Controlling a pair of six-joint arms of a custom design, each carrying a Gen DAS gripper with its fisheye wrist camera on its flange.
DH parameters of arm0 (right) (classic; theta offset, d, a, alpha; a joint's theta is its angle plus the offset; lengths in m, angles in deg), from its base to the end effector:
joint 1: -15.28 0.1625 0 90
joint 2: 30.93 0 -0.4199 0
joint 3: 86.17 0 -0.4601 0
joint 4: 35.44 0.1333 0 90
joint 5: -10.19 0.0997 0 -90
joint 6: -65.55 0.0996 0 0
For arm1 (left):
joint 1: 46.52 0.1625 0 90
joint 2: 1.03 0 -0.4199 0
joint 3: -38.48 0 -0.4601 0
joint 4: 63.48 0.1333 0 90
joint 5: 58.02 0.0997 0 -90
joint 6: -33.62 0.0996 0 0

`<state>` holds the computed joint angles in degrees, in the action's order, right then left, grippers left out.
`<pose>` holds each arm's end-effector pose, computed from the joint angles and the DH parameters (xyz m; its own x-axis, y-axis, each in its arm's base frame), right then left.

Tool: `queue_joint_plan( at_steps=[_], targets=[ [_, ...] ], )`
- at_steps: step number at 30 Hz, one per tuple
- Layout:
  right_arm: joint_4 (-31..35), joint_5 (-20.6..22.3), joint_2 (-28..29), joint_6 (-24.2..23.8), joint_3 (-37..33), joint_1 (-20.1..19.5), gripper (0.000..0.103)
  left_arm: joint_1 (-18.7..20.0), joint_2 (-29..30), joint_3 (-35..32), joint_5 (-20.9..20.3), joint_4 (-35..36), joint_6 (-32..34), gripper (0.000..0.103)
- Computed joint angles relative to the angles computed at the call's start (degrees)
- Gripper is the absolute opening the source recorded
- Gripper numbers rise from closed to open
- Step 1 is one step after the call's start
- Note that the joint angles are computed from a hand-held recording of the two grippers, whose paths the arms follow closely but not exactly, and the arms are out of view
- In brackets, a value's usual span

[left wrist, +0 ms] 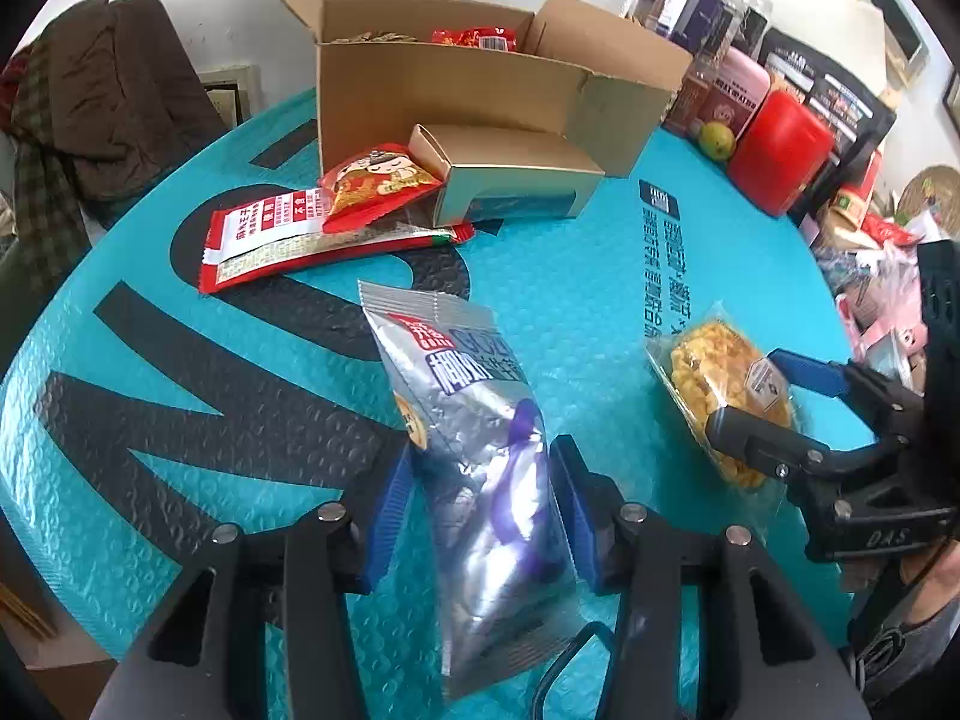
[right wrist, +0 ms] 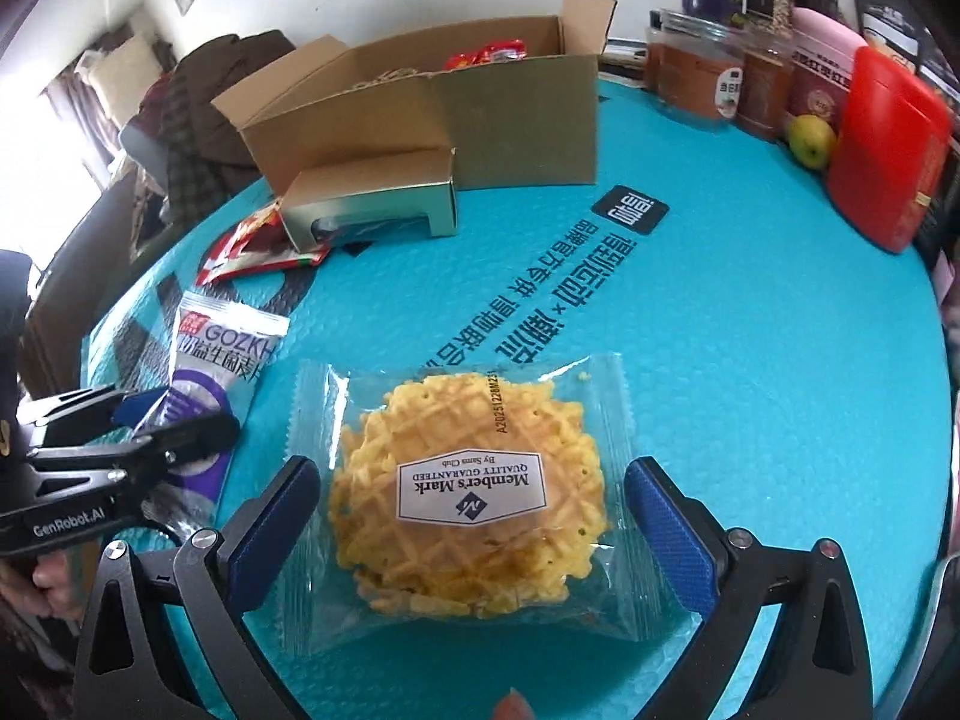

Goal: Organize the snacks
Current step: 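Lower the left tool onto the silver GOZKI bag while the right tool approaches the waffle pack, then close the left tool on the GOZKI bag while the right tool grasps the waffle pack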

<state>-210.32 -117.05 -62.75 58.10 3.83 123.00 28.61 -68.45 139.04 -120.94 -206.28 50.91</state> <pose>0.2899 -0.6675 -0.0331 -0.7987 -0.0938 0.5943 -0.3787 0.8460 -0.3754 0.0007 -0.6936 0.2487 -0.7874 0.3473 -0.5093 0.4982 0.8451 -0.1938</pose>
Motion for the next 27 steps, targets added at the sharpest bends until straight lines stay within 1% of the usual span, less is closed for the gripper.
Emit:
queue_joint_plan(
  at_steps=[3, 4, 6, 8, 11, 13, 15, 17, 18, 19, 20, 22, 26, 27],
  targets=[
    [0.8, -3.6, 1.0, -3.8, -0.5, 1.3, 0.103, -0.6, 0.2, 0.7, 1.6, -1.2, 1.2, 0.049],
    [0.4, -5.3, 1.8, -5.9, -1.0, 1.8, 0.103, -0.7, 0.2, 1.1, 2.1, -1.7, 1.8, 0.05],
    [-0.6, -6.7, 2.4, -7.2, -0.9, 2.4, 0.103, -1.0, 0.4, 1.3, 2.5, -2.2, 2.4, 0.052],
    [-1.2, -6.8, 2.6, -6.9, -0.8, 2.3, 0.103, -1.0, 0.4, 1.3, 2.5, -2.2, 2.7, 0.055],
    [-1.9, -5.2, 2.1, -4.2, 0.0, 1.7, 0.103, -0.9, 0.5, 1.0, 1.9, -1.8, 2.6, 0.059],
    [-2.6, -4.8, 2.3, -3.8, 0.2, 1.6, 0.103, -1.0, 0.6, 0.9, 1.5, -1.4, 2.4, 0.064],
    [-0.8, -4.5, 2.1, -1.8, -0.1, 1.4, 0.103, -1.0, 0.7, 0.8, 1.3, -1.1, 2.5, 0.067],
    [3.2, -3.7, 1.6, 1.4, -0.6, 1.0, 0.103, -1.4, 1.0, 1.1, 3.1, -2.2, 2.9, 0.067],
    [3.7, -5.5, 2.4, 0.5, -1.3, 1.6, 0.103, -1.9, 1.4, 1.6, 5.3, -3.8, 4.0, 0.067],
    [3.2, -7.5, 3.3, -1.0, -2.0, 2.1, 0.103, -2.0, 1.5, 1.9, 6.5, -4.8, 4.7, 0.068],
    [1.6, -7.9, 3.8, -2.1, -1.9, 2.3, 0.103, -2.1, 1.6, 2.3, 7.0, -6.0, 5.4, 0.068],
    [1.0, -7.6, 3.5, -1.2, -1.5, 2.4, 0.103, -1.7, 1.2, 2.5, 5.6, -6.5, 5.1, 0.068],
    [-0.4, -7.4, 3.2, -1.7, -0.8, 2.7, 0.103, -0.8, 0.7, 2.0, 3.0, -6.0, 3.3, 0.067],
    [-1.3, -7.2, 3.1, -2.0, -0.5, 2.7, 0.101, -0.8, 0.7, 2.2, 3.3, -6.4, 3.4, 0.06]
  ],
)
